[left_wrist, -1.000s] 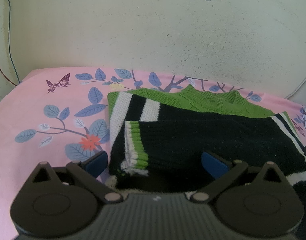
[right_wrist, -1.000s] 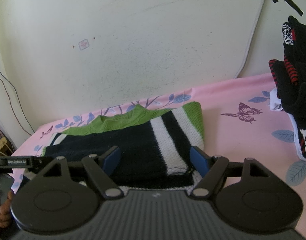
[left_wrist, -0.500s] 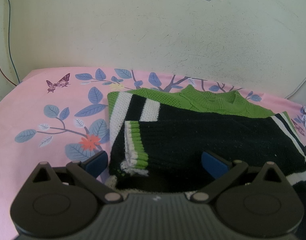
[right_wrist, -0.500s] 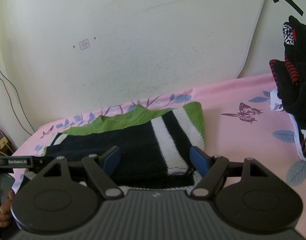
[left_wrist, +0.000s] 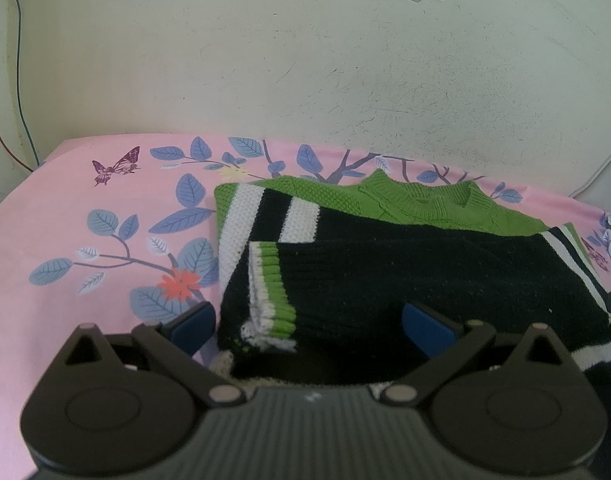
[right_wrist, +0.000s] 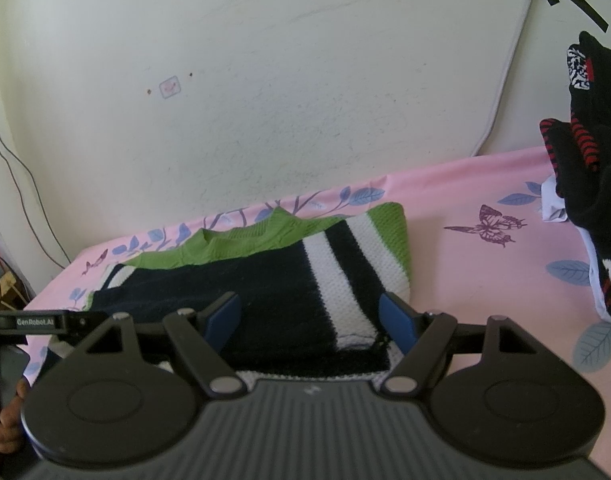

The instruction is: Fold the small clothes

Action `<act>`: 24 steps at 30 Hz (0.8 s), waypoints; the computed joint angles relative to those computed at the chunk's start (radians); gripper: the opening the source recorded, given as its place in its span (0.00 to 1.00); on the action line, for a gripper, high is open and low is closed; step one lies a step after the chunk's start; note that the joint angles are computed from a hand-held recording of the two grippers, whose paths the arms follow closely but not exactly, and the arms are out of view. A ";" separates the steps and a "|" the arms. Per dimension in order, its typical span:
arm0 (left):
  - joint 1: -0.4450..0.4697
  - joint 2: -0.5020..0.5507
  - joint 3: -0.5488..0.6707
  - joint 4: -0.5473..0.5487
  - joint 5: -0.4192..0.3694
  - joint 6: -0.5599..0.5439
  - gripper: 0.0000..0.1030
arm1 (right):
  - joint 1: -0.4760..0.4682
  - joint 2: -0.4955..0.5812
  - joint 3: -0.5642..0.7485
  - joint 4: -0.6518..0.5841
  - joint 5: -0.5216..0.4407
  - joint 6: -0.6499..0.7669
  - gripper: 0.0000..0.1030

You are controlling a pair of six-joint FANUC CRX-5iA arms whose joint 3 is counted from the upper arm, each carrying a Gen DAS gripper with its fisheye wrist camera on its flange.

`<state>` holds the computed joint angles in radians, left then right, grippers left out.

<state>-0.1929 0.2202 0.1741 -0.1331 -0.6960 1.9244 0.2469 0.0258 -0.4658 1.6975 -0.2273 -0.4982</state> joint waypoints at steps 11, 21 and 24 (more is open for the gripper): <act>0.000 0.000 0.001 0.000 -0.001 0.000 1.00 | -0.003 -0.001 -0.001 0.010 0.003 -0.009 0.68; 0.000 0.000 0.001 0.000 -0.001 0.000 1.00 | -0.001 0.000 0.000 0.008 0.001 -0.007 0.68; 0.000 0.000 0.001 0.000 -0.001 0.000 1.00 | -0.001 0.000 0.000 0.007 0.002 -0.007 0.68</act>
